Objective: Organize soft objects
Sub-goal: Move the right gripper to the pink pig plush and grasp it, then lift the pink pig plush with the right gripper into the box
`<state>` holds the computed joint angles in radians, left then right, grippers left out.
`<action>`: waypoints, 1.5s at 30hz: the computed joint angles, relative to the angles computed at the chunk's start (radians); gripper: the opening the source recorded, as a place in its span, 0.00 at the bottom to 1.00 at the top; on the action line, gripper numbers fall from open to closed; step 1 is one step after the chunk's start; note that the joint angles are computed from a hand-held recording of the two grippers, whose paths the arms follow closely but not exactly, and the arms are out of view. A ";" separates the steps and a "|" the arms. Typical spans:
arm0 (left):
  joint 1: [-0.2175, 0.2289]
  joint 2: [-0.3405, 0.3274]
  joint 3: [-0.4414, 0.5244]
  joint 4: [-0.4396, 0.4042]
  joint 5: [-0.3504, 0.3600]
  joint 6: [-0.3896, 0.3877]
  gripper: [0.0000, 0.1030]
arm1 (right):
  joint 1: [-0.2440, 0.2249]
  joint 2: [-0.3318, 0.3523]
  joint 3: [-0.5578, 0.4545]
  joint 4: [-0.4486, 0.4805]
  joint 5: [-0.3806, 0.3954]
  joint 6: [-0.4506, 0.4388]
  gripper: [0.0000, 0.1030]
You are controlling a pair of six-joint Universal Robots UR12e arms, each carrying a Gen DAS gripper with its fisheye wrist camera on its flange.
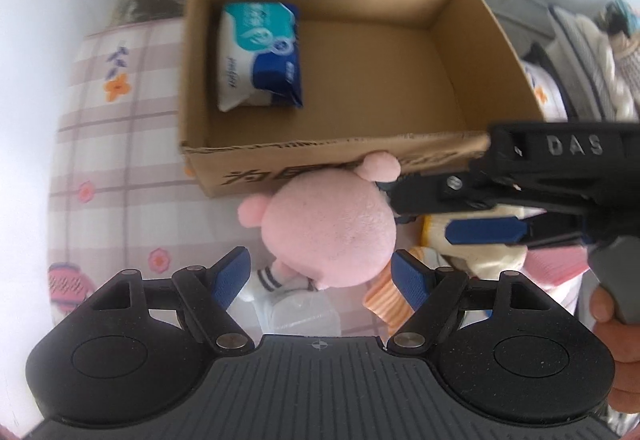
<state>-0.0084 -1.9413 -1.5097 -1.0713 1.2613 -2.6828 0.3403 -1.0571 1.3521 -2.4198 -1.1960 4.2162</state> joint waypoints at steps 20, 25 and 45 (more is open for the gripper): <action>-0.005 -0.073 0.063 -0.093 -0.041 0.060 0.75 | -0.001 0.084 -0.043 -0.038 0.057 -0.049 0.76; -0.003 -0.062 0.058 -0.080 -0.047 0.066 0.75 | 0.001 0.070 -0.025 -0.066 0.052 -0.033 0.71; 0.013 0.025 0.029 0.032 -0.137 0.073 0.75 | 0.018 -0.012 -0.034 -0.094 -0.041 -0.093 0.70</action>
